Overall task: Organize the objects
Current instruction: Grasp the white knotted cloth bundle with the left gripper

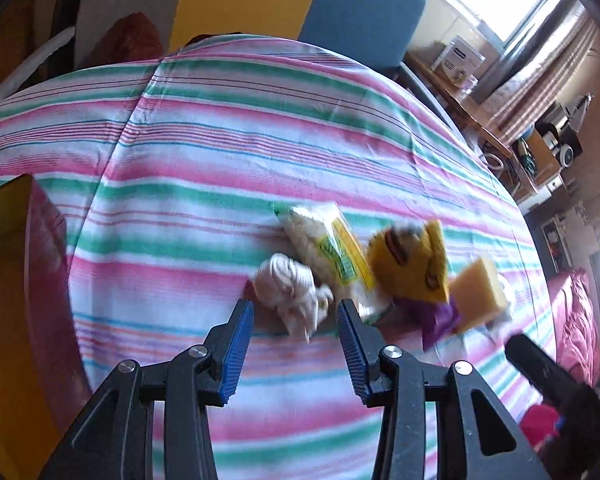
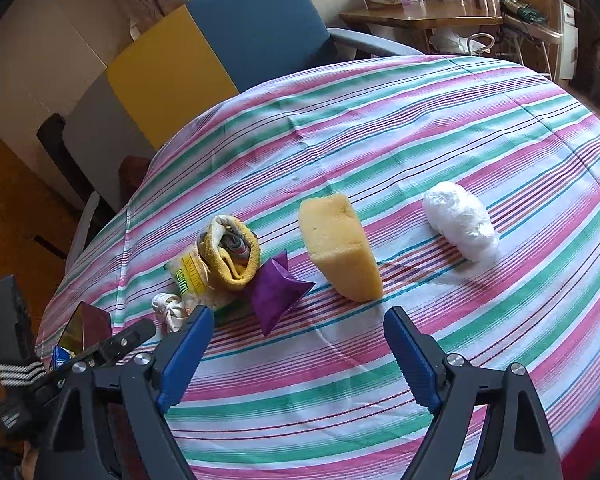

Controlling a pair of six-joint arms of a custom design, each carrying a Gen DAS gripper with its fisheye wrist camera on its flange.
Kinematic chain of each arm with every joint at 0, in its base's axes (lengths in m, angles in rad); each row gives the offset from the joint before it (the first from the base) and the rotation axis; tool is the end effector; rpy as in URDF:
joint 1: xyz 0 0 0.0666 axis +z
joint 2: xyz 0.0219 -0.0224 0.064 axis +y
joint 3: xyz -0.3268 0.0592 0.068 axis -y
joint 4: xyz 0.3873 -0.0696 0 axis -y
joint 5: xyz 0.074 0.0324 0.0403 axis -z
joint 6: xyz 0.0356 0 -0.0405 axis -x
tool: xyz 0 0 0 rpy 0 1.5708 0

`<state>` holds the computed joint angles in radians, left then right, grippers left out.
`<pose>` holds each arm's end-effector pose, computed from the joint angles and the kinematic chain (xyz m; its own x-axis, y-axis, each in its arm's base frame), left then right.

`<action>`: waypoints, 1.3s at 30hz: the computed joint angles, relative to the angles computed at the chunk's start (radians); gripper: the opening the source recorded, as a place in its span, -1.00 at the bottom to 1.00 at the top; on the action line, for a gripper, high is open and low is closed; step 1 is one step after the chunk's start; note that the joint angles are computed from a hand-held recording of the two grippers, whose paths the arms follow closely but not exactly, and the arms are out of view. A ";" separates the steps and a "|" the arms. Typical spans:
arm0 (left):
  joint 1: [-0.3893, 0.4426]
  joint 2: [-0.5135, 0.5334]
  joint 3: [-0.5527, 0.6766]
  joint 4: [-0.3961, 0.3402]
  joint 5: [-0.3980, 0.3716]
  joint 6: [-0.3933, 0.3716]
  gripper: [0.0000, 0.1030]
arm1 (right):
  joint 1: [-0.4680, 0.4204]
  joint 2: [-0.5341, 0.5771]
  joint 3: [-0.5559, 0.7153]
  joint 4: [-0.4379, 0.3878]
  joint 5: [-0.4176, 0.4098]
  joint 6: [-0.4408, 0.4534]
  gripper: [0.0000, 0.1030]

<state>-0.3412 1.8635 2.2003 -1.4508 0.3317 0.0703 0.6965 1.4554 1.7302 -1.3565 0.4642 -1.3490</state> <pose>0.5559 -0.2101 0.4552 -0.8754 0.2404 -0.4195 0.3912 0.8619 -0.3225 0.3742 0.2916 0.4746 -0.5512 0.6762 -0.4889 0.5699 0.7330 0.3714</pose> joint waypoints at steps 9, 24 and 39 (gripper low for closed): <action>-0.033 0.056 0.013 0.046 -0.075 -0.029 -0.35 | -0.010 0.000 -0.005 0.009 -0.015 0.013 0.70; -0.064 -0.355 -0.522 0.192 -0.115 -0.252 -0.40 | -0.008 -0.005 -0.009 -0.005 -0.001 0.009 0.69; -0.028 -0.586 -0.785 0.277 0.010 -0.461 -0.40 | 0.006 0.058 0.034 0.135 -0.174 0.269 -0.03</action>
